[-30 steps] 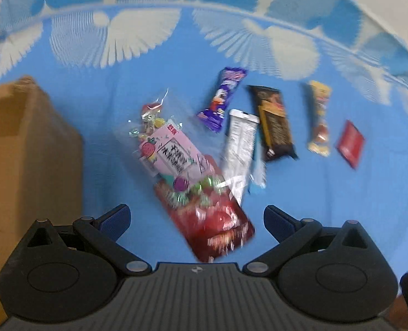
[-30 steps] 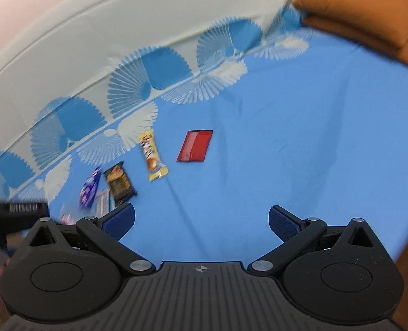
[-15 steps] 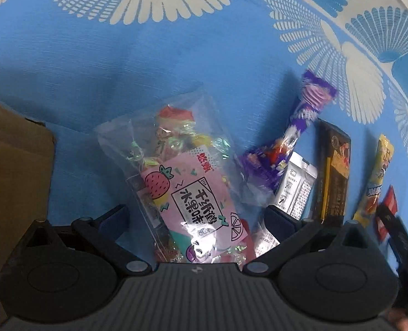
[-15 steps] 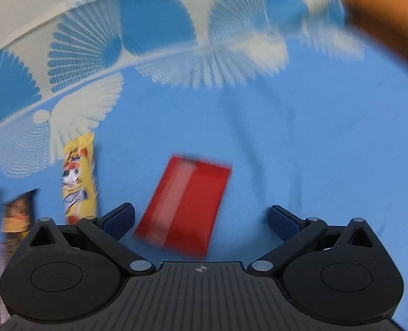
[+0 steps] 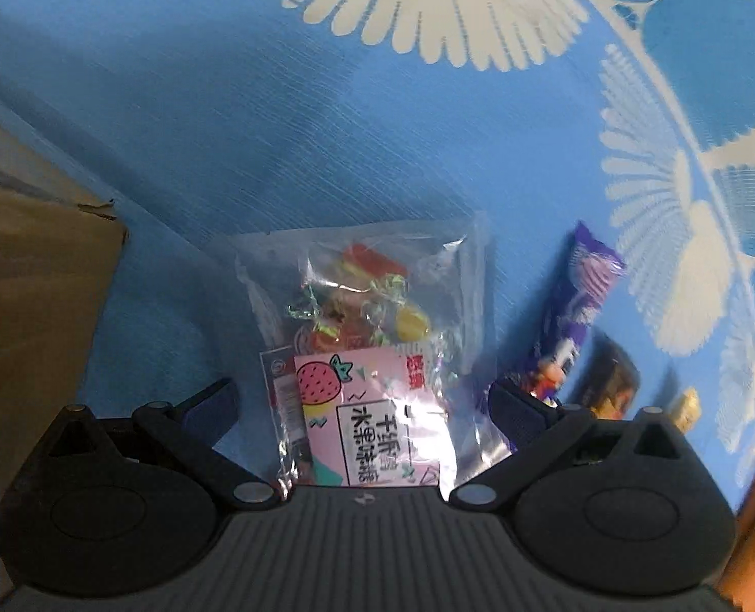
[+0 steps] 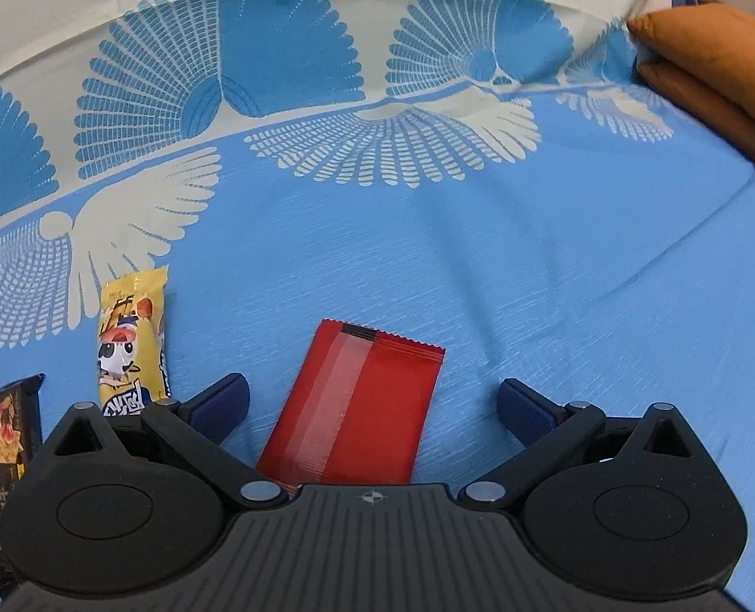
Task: Organize snacks
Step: 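Grasp the clear candy bag with left tool while right tool grasps red packet, then carry candy bag with left tool while right tool carries red packet to box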
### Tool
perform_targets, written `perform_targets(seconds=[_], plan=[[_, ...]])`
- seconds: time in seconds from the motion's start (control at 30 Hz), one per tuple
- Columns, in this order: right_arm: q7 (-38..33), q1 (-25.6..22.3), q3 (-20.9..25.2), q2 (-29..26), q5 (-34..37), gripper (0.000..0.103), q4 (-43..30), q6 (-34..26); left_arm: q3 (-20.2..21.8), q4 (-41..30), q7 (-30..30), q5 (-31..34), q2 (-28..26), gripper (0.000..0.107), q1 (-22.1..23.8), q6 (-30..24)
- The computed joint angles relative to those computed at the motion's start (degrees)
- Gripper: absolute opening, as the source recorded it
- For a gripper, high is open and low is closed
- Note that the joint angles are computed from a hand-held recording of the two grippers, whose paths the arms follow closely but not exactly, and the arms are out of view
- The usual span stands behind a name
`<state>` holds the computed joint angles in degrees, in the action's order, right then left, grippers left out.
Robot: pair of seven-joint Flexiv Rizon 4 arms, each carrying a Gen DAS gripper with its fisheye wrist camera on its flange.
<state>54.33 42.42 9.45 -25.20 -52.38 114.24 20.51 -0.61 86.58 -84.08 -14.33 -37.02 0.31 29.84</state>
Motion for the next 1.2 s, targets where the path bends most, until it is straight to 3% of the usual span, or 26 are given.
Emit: perform_targets(seconds=[0.13,0.3,0.33,0.37,0.4,0.43,0.5,0.57,0.67,0.8,1.0,1.2], plan=[[0.45,0.56,-0.23,-0.70,-0.24,0.103,-0.57,-1.43,3.01,-8.90,-5.69,10.19,-3.33,0.103,-6.02,-7.33],[-0.40,0.75,-0.24,-0.85,-1.88,0.103,0.00,-1.74,1.62,-8.68,-3.43,11.81,-2.57,0.103,-6.13,-5.30],[-1.22,0.44,-0.03,-0.42,-2.35,0.102,0.62,-0.91,1.04,-6.13,-1.82,11.49,-1.09,0.094,-5.24,-2.89],[-0.84,0.41,0.06,0.12,-3.06,0.087,1.30,-0.28,1.36,-1.80,-0.11,11.49,1.99,0.087,-5.19,0.09],[-0.34,0.95,0.10,0.36,-3.73,0.053,1.41,-1.09,0.97,0.94,2.19,11.05,3.97,0.070,-4.60,2.70],[-0.39,1.42,0.27,0.54,-4.12,0.051,1.31,-1.99,0.15,2.86,5.09,9.57,5.47,0.060,-3.55,3.79],[0.66,1.63,1.00,1.16,-3.27,0.046,1.33,-1.74,-1.46,5.28,10.13,4.39,7.80,0.051,-0.93,1.58],[2.00,2.78,1.51,1.35,-2.82,0.045,0.99,-3.47,-1.52,7.77,13.09,1.57,10.63,0.049,0.04,1.01],[4.44,5.54,2.63,2.27,-1.85,0.045,-0.14,-8.35,-1.81,14.53,21.56,-2.64,16.80,0.049,1.14,5.44],[9.00,9.79,4.49,3.95,-2.08,0.045,-2.42,-15.80,-1.62,20.48,33.67,-11.12,23.72,0.049,2.88,5.82],[9.82,16.84,6.69,2.34,-1.86,0.045,-11.27,-24.79,3.45,23.98,46.44,-17.89,32.44,0.049,6.17,-3.49],[4.37,25.43,4.83,-4.89,-4.94,0.046,-25.59,-26.43,10.50,24.98,55.02,-14.07,38.70,0.049,11.90,-12.52]])
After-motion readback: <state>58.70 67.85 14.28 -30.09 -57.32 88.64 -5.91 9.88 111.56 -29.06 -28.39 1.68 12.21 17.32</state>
